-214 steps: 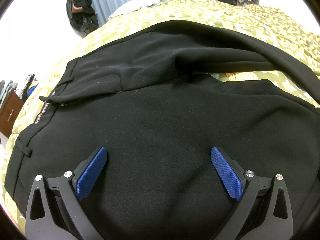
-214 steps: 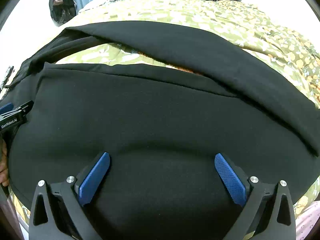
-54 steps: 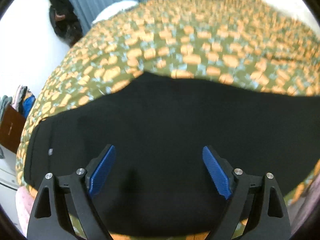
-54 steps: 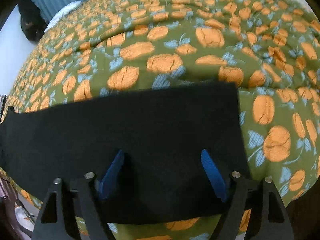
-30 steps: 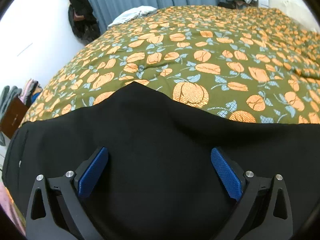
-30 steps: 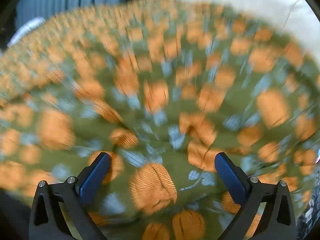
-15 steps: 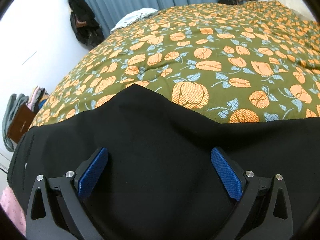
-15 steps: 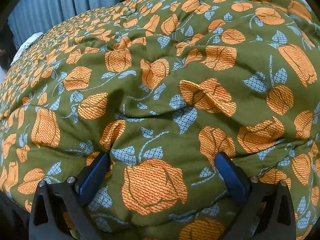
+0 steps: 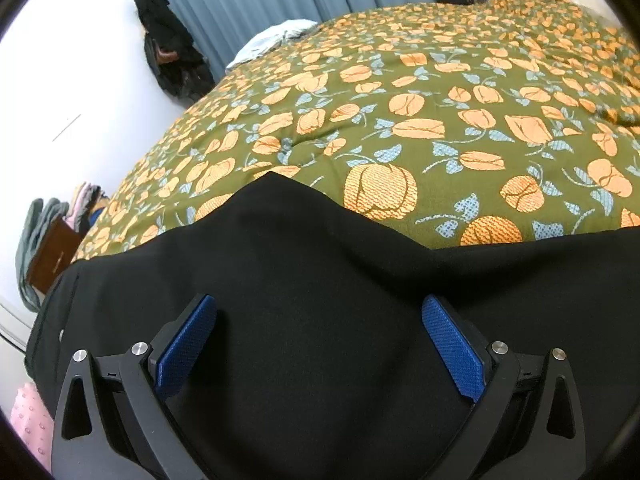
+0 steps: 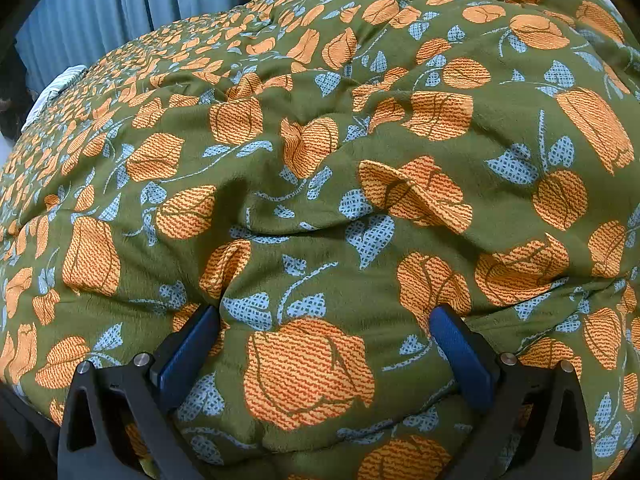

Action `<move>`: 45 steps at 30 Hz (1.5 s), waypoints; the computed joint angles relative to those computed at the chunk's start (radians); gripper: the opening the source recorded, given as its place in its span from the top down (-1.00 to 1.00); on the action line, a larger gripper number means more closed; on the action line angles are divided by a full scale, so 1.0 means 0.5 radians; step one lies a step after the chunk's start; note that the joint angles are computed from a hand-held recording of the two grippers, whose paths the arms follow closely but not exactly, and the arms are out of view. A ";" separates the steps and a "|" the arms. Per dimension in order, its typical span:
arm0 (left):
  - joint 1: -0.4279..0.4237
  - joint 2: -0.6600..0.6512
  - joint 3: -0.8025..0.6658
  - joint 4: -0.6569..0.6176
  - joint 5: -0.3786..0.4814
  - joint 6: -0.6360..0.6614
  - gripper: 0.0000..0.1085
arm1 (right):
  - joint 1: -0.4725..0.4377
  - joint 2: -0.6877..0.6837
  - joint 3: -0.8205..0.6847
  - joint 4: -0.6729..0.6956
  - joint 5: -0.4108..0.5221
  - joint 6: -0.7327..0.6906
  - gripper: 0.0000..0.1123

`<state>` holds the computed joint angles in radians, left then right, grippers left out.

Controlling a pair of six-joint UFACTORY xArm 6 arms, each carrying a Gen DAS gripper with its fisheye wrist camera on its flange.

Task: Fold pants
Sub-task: 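Open both tools and press the folded trousers flat on the bed, then grasp the trouser leg ends with the right tool and fold them toward the waistband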

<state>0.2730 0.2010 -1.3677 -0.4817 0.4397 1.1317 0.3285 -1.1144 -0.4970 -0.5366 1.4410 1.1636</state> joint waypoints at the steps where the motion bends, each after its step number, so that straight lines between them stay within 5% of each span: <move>1: -0.002 0.001 0.002 -0.017 -0.006 0.012 -0.89 | -0.002 0.002 0.000 0.000 -0.002 -0.002 -0.83; 15: 0.022 0.016 -0.037 -0.144 0.076 0.060 -0.89 | 0.060 0.015 -0.010 -0.032 0.048 0.059 -0.83; 20: 0.020 0.006 -0.018 -0.159 0.058 0.074 -0.89 | -0.305 0.140 -0.068 0.186 -0.171 -0.211 -0.83; 23: 0.025 0.002 -0.021 -0.169 0.094 0.061 -0.89 | -0.451 -0.079 -0.117 0.414 -0.260 -0.159 -0.81; 29: 0.034 -0.004 -0.014 -0.229 0.107 0.102 -0.89 | 0.243 -0.575 -0.085 0.597 -0.430 0.367 -0.72; 31: 0.041 0.008 -0.034 -0.236 0.127 0.105 -0.89 | 0.608 -0.580 -0.016 0.544 -0.493 0.695 -0.70; 34: 0.048 0.015 -0.051 -0.241 0.151 0.101 -0.89 | 0.883 -0.407 -0.009 0.468 -0.447 0.931 -0.49; 38: 0.061 0.026 -0.077 -0.248 0.190 0.097 -0.89 | 0.872 -0.317 0.034 0.558 -0.496 0.952 -0.24; 40: 0.062 0.024 -0.077 -0.258 0.198 0.098 -0.89 | 0.780 -0.251 0.018 0.709 -0.639 0.737 -0.23; 45: 0.064 0.027 -0.081 -0.264 0.198 0.104 -0.89 | 0.755 -0.155 -0.100 0.712 -0.591 0.638 -0.12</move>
<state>0.3049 0.2146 -1.4083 -0.6138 0.5389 1.1836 0.7060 -1.1920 -0.5468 -0.1808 1.1456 1.4827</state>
